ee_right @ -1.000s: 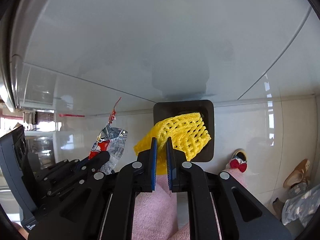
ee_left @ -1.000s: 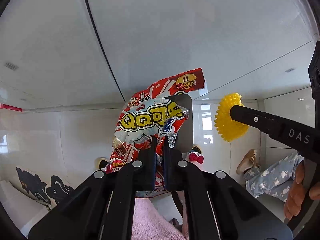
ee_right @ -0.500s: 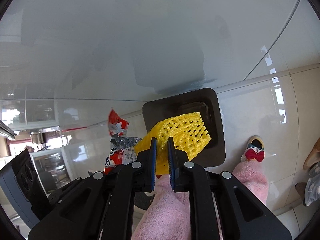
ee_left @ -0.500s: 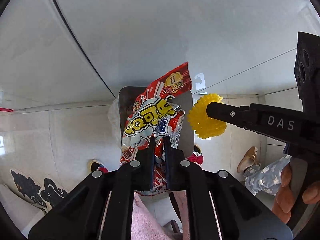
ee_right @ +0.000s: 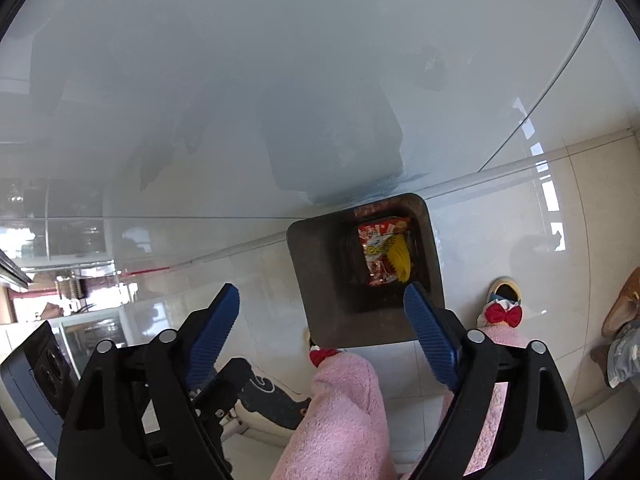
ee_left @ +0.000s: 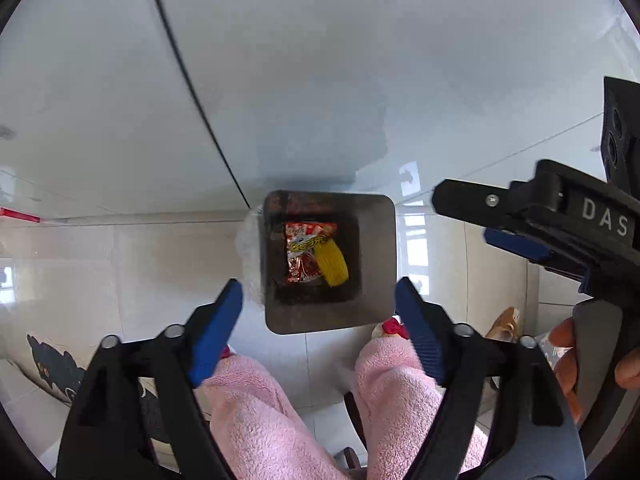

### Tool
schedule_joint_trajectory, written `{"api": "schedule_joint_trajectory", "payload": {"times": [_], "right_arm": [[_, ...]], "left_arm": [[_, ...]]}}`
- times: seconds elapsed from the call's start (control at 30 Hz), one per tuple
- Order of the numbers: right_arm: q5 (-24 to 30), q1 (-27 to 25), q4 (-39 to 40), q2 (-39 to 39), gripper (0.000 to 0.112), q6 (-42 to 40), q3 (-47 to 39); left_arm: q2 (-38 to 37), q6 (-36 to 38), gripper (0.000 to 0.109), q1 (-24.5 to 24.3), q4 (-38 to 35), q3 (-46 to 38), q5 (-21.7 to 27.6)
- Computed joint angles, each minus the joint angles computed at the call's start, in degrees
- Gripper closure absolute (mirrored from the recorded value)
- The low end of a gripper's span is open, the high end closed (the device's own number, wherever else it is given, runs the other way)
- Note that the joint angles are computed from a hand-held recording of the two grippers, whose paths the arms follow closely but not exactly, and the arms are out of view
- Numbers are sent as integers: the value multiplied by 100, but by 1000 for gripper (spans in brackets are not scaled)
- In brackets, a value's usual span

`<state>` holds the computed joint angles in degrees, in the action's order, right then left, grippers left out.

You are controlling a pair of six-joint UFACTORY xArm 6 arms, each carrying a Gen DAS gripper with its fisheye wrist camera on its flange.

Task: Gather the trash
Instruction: 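Open both grippers to drop the wrapper and foam net into the bin, then grasp the clear plastic bottle with the left gripper while the right grasps the seaweed bag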

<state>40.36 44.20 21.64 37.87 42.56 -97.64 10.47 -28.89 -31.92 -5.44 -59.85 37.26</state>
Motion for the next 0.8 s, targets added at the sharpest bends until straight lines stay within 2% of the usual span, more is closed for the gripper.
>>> {"api": "schedule_joint_trajectory", "payload": {"times": [0.07,0.2,0.43,0.57,0.63,0.8], "right_arm": [[91,5,-288,-146,13,103,-12],[359,5,-788,-482,13,117,-90],[943,-14,-1739,-1009,13,300,-584],[1356,-30,-2360,-1291,13,504,-912],[1601,-38,-2619,-1332,13,581,-1178],[2042,-121,-3168,-1305,13,730,-1857]], "left_arm": [[-214,-95,22,36,123,-9,65],[-721,-437,14,69,576,7,154],[-1285,-486,14,92,1182,-427,725],[-1473,-598,14,143,1433,-705,848],[-1564,-804,14,147,1719,-834,711],[-1283,-357,14,228,1757,-1884,1285]]}}
